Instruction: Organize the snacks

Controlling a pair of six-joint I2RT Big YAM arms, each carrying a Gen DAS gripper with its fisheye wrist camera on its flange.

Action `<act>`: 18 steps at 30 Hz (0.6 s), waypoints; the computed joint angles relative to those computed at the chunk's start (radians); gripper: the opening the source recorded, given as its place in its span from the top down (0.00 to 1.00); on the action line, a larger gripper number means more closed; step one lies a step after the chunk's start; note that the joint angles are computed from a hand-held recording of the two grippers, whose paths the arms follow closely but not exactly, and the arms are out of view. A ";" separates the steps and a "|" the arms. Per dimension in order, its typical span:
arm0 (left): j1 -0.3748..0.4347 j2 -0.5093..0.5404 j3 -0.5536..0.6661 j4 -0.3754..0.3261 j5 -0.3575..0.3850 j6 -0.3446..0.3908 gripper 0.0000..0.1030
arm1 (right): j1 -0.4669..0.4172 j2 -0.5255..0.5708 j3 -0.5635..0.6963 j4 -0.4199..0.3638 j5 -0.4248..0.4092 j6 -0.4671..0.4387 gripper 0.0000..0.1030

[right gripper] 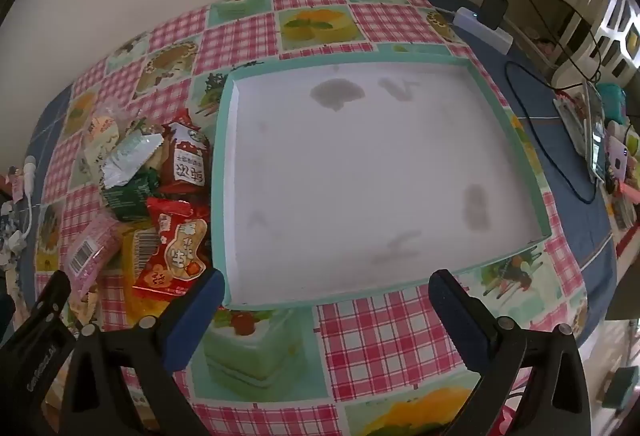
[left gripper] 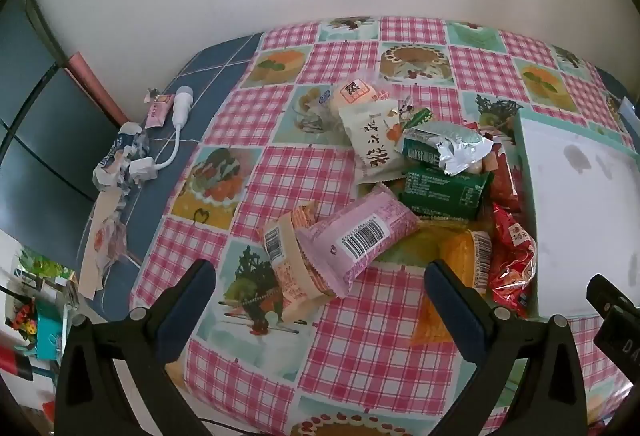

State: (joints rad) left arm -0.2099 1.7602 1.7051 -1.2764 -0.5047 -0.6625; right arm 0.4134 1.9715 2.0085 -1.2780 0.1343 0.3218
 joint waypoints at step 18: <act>-0.006 0.012 0.009 -0.017 -0.017 0.022 0.00 | 0.011 -0.012 -0.013 -0.004 0.010 -0.043 0.00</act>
State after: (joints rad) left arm -0.2161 1.7718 1.7143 -1.2931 -0.5215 -0.6407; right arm 0.4240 1.9592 1.9953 -1.2817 0.1439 0.2783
